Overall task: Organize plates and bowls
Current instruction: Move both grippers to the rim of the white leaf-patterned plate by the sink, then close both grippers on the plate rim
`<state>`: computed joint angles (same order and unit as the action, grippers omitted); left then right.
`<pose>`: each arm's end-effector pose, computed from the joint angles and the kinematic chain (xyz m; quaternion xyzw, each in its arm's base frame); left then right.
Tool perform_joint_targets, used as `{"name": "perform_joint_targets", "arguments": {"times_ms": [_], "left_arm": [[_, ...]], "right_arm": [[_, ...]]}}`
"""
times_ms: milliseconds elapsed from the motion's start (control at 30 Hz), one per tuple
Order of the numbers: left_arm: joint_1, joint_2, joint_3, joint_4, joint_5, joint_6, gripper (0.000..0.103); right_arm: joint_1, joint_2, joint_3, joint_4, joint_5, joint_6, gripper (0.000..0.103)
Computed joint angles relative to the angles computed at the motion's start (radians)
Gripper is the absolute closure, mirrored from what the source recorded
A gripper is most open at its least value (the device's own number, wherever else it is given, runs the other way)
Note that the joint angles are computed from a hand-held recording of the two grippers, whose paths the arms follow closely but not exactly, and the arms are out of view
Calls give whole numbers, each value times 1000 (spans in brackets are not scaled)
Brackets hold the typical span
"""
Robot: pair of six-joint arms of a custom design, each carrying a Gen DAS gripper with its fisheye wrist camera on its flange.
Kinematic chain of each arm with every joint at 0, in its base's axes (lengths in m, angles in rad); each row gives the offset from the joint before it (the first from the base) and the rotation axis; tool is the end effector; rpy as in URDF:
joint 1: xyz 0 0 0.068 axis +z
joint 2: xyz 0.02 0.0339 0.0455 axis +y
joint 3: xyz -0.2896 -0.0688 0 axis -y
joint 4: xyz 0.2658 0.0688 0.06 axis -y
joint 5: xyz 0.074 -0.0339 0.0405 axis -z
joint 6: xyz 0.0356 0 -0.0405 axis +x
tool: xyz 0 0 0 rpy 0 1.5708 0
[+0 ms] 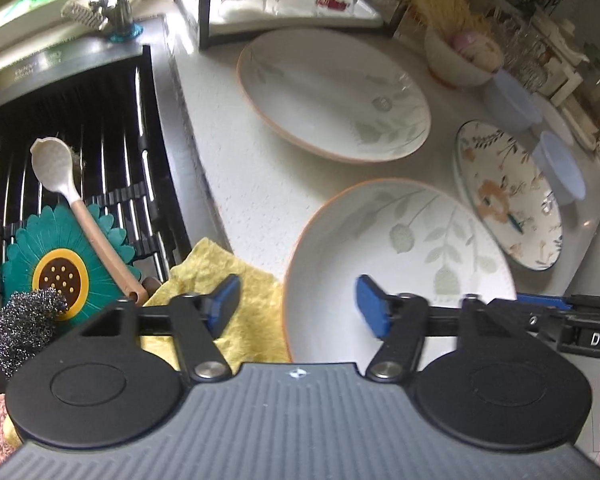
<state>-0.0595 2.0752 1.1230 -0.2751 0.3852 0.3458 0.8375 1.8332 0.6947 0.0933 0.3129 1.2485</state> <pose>0.3975 -0.0371 0.0845 0.2267 0.9407 -0.1627 0.1929 0.2190 0.2268 0.0837 0.2343 0.9255 0.1459 0.2592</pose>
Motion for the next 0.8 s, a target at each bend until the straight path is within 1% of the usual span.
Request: {"name": "perform_joint_targets", "arguments": {"times_ms": [33,100,133,167,200,233,300,367,400,433,533,633,700,800], "left_arm": [[2,8,8,-7,3,6,43],[6,15,15,-8,13,19,47],[7,19,19,-9,15,23,51],[9,27,25,-8,19,20,53],[10,38,37,-21,28,12,58],[13,51,54,-37,42,4,62],[10,63,66,-39,44,-3,67],[1,63,67,-34,40,5,69],[-4,62,69,-37,34,8,72],[-10,59,69,-40,29,10,77],[-27,49,57,-19,7,14,77],[-20,64,101,-80,21,-15,78],[-19,65,124,-121,25,-8,78],[-27,34,109,-116,6,3,78]], "right_arm": [[-3,7,5,-6,-2,15,68],[-8,19,11,-13,3,29,77],[-10,27,17,-19,3,31,79],[-14,37,21,-18,-4,29,83],[-18,44,20,-13,-15,32,88],[-19,43,8,13,-17,40,89],[-17,44,1,28,-11,42,89],[-23,44,-6,44,-19,39,90],[-28,42,-15,59,-28,39,90],[-33,41,-23,76,-35,38,90],[-41,45,-35,111,-37,13,90],[-57,42,-29,98,-58,-5,90],[-73,35,-36,103,-86,-7,89],[-95,14,-60,138,-123,-41,89]]}}
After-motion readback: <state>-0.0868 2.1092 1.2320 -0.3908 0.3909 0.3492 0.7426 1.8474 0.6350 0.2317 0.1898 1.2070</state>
